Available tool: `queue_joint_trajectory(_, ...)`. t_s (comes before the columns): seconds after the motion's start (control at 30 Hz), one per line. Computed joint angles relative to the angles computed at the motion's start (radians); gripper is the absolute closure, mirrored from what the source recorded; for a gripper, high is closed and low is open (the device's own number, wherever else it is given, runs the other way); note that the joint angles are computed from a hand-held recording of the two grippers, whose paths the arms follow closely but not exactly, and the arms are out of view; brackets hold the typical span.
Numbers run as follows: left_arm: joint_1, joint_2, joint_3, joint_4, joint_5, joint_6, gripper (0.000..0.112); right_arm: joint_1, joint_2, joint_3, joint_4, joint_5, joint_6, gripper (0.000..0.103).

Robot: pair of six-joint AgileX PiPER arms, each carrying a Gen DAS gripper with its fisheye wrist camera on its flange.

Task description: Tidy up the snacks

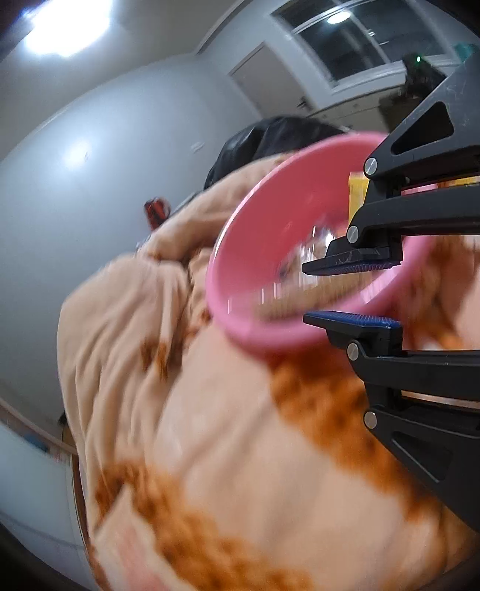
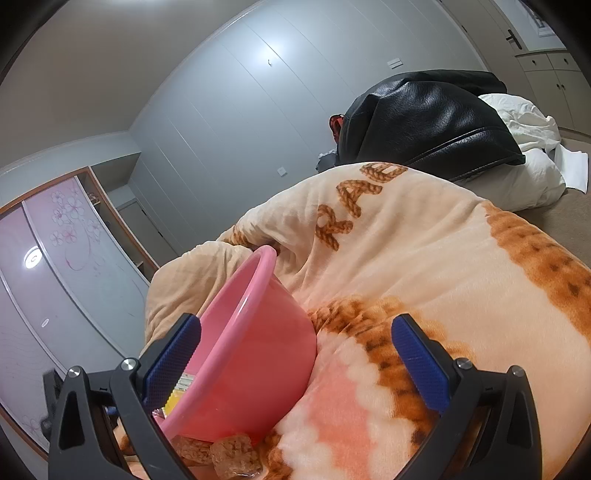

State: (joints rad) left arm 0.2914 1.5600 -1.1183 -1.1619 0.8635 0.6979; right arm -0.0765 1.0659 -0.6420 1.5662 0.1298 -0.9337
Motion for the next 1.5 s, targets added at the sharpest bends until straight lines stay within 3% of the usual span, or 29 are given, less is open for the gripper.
queue_joint_trajectory(0.13, 0.048, 0.02, 0.07, -0.039, -0.024, 0.057, 0.092, 0.006, 0.006, -0.004, -0.025, -0.007, 0.026, 0.001)
queue_joint_trajectory(0.2, 0.054, 0.029, 0.081, -0.079, 0.005, 0.112, 0.053, 0.007, 0.008, -0.006, -0.062, -0.009, 0.06, 0.001)
queue_joint_trajectory(0.23, 0.06, 0.03, 0.088, -0.12, 0.038, 0.175, 0.046, 0.007, 0.007, -0.006, -0.071, -0.009, 0.069, 0.001)
queue_joint_trajectory(0.3, 0.057, -0.008, 0.125, -0.161, 0.023, 0.253, 0.036, 0.004, 0.007, -0.007, -0.09, -0.006, 0.087, 0.001)
queue_joint_trajectory(0.37, 0.038, -0.036, 0.143, -0.156, -0.024, 0.266, 0.035, 0.002, 0.008, -0.008, -0.108, -0.003, 0.105, 0.001)
queue_joint_trajectory(0.73, 0.018, -0.001, 0.099, -0.078, -0.044, 0.17, 0.035, -0.003, 0.015, -0.024, -0.281, 0.035, 0.258, 0.001)
queue_joint_trajectory(0.87, 0.018, -0.007, 0.102, -0.069, -0.044, 0.166, 0.035, -0.036, 0.013, -0.041, -0.364, 0.154, 0.298, 0.001)
queue_joint_trajectory(1.0, 0.017, -0.007, 0.104, -0.071, -0.045, 0.168, 0.035, -0.084, 0.001, -0.071, -0.489, 0.359, 0.307, 0.001)
queue_joint_trajectory(1.07, 0.015, -0.006, 0.103, -0.068, -0.047, 0.165, 0.035, -0.064, -0.023, -0.084, -0.609, 0.421, 0.338, 0.001)
queue_joint_trajectory(1.17, 0.015, -0.007, 0.103, -0.066, -0.047, 0.165, 0.035, -0.049, -0.023, -0.1, -0.661, 0.511, 0.28, 0.001)
queue_joint_trajectory(1.33, 0.015, -0.009, 0.106, -0.065, -0.046, 0.165, 0.035, 0.079, 0.025, -0.147, -0.922, 0.502, 0.429, 0.001)
queue_joint_trajectory(1.5, 0.015, -0.011, 0.108, -0.066, -0.047, 0.165, 0.035, 0.021, -0.001, -0.14, -0.901, 0.595, 0.299, 0.001)
